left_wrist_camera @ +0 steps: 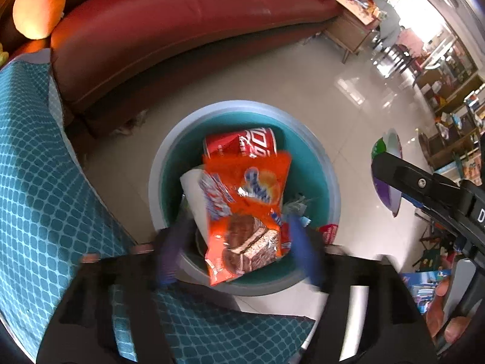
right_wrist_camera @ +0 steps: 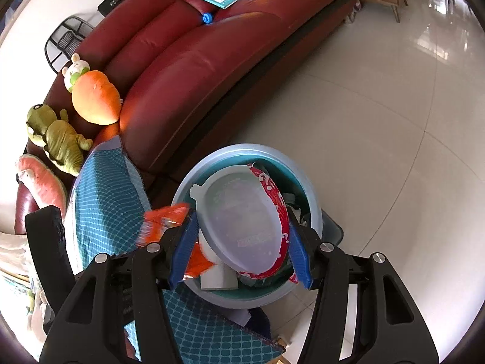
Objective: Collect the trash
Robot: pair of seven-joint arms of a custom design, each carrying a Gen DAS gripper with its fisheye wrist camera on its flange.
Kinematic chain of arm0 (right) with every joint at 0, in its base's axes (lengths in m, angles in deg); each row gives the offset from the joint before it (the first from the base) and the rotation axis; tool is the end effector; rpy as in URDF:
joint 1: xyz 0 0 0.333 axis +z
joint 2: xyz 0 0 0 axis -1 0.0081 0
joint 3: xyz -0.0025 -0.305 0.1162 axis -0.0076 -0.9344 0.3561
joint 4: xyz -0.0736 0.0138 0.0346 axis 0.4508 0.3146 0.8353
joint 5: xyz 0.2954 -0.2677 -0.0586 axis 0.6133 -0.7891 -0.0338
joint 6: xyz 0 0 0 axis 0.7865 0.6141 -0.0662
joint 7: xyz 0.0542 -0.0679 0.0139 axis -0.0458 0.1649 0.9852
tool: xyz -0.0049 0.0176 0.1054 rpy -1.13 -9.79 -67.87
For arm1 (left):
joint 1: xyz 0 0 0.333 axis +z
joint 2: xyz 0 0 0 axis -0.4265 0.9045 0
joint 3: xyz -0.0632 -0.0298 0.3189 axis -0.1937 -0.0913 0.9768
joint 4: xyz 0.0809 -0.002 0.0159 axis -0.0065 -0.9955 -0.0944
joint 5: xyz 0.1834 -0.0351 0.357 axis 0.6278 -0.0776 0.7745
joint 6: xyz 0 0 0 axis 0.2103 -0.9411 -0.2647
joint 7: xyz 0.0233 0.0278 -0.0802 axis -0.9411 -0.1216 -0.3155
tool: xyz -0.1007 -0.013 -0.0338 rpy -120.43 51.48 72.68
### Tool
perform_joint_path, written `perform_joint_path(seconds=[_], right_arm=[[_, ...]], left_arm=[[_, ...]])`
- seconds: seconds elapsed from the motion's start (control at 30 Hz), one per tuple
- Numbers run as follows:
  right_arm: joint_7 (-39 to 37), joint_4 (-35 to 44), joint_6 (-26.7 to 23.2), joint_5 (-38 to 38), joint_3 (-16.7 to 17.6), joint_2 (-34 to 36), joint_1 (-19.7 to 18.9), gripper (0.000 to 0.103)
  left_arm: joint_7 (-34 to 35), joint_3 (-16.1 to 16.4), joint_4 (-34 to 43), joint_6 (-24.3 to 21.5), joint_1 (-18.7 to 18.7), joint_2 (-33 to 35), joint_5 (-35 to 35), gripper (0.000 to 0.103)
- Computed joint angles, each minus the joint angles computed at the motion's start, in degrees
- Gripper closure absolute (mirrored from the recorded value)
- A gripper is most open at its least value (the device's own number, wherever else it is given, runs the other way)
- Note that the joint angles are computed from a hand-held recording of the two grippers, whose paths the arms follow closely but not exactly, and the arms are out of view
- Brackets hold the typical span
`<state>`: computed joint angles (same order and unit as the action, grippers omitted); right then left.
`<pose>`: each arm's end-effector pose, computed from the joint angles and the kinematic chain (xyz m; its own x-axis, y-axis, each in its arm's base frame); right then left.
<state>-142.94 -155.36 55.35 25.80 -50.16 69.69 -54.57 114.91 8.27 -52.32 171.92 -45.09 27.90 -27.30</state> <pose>0.4103 0.4448 0.5242 -0.5396 -0.7210 -0.4347 -0.6034 0.6913 -0.3975 0.5406 -0.3985 0.4508 -0.6053 -0.7670 0.2129 -0.7801 0.5185 -0.3501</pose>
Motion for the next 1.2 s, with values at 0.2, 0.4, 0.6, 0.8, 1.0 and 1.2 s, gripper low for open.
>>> perform_joint_path(seconds=[0.2, 0.4, 0.6, 0.8, 1.0, 1.2], right_arm=[[-0.9, 1.5, -0.6, 0.3, -0.2, 1.0, 0.3, 0.049], [-1.5, 2.6, -0.9, 0.1, -0.3, 1.6, 0.8, 0.049], [-4.1, 5.5, -1.1, 0.3, -0.7, 3.6, 1.6, 0.049], [-6.2, 7.6, -0.8, 1.4, -1.5, 5.5, 2.4, 0.049], [-8.7, 10.1, -0.4, 3.2, -2.3, 7.7, 3.3, 0.036], [-8.2, 11.5, -2.4, 2.9, -2.9, 8.2, 4.5, 0.030]], left_arm=[[-1.4, 0.8, -0.9, 1.1, -0.1, -1.0, 2.2, 0.011], [-1.9, 1.3, -3.1, 1.2, 0.9, -3.3, 2.9, 0.011], [-3.8, 2.5, -6.8, 2.8, 2.0, -6.9, 4.0, 0.008], [-6.0, 3.4, -7.9, 2.2, 3.1, -8.4, 5.4, 0.006], [-6.4, 3.6, -8.4, 0.9, 4.1, -9.0, 4.9, 0.006], [-4.8, 3.7, -9.6, 0.3, 4.9, -10.4, 2.8, 0.006]])
